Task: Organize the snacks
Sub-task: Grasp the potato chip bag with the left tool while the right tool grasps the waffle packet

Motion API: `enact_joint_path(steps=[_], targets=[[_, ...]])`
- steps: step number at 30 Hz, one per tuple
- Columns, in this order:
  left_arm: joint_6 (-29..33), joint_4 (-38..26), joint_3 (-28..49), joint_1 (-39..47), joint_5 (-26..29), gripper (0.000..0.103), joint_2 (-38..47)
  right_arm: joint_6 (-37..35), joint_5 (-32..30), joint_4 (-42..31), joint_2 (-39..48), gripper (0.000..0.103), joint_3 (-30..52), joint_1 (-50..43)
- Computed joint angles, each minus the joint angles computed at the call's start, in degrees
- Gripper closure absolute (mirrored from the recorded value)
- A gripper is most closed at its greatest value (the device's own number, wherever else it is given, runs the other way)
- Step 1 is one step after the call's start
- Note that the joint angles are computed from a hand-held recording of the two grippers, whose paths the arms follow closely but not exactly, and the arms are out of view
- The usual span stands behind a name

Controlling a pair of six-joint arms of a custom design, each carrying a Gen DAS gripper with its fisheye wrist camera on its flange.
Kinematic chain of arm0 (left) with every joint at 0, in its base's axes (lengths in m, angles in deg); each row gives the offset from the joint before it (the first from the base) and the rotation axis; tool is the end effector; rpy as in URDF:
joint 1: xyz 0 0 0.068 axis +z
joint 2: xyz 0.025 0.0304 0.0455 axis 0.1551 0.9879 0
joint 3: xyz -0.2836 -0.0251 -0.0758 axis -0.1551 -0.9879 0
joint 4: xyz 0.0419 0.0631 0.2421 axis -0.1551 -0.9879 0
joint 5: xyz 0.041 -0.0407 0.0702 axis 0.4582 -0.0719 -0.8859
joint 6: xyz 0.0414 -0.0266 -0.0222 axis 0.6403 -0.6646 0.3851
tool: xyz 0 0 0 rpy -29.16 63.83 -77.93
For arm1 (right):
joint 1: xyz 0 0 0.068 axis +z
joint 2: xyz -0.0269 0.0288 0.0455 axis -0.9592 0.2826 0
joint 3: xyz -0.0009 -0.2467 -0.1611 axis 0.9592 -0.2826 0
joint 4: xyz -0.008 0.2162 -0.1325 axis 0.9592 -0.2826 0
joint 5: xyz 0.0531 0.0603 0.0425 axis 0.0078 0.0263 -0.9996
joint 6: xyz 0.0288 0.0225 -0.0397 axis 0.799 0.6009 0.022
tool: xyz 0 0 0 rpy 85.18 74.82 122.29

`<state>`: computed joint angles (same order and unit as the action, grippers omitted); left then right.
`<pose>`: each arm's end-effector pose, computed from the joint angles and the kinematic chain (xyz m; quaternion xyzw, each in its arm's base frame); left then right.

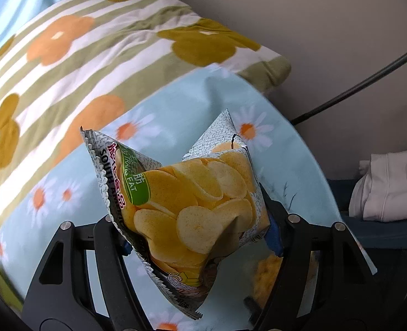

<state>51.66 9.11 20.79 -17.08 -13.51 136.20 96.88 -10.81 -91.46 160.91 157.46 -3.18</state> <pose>0.3479 -0.1834 0.1216 0.4138 0.8879 -0.1792 0.0909 0.1427 0.3545 0.0927 0.3325 0.9159 -0.0256 0.2237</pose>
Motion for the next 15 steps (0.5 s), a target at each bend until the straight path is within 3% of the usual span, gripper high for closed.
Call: enact_joint_path(steps=[4, 15], targets=[[0.8, 0.5, -3.4, 3.7, 0.0, 0.036, -2.0, -1.2, -0.4, 1.6, 0.0, 0.006, -0.9, -0.3], [2.0, 0.9, -8.3, 11.5, 0.9, 0.036, -5.9, -5.4, -1.0, -2.5, 2.9, 0.012, 3.2, 0.5]])
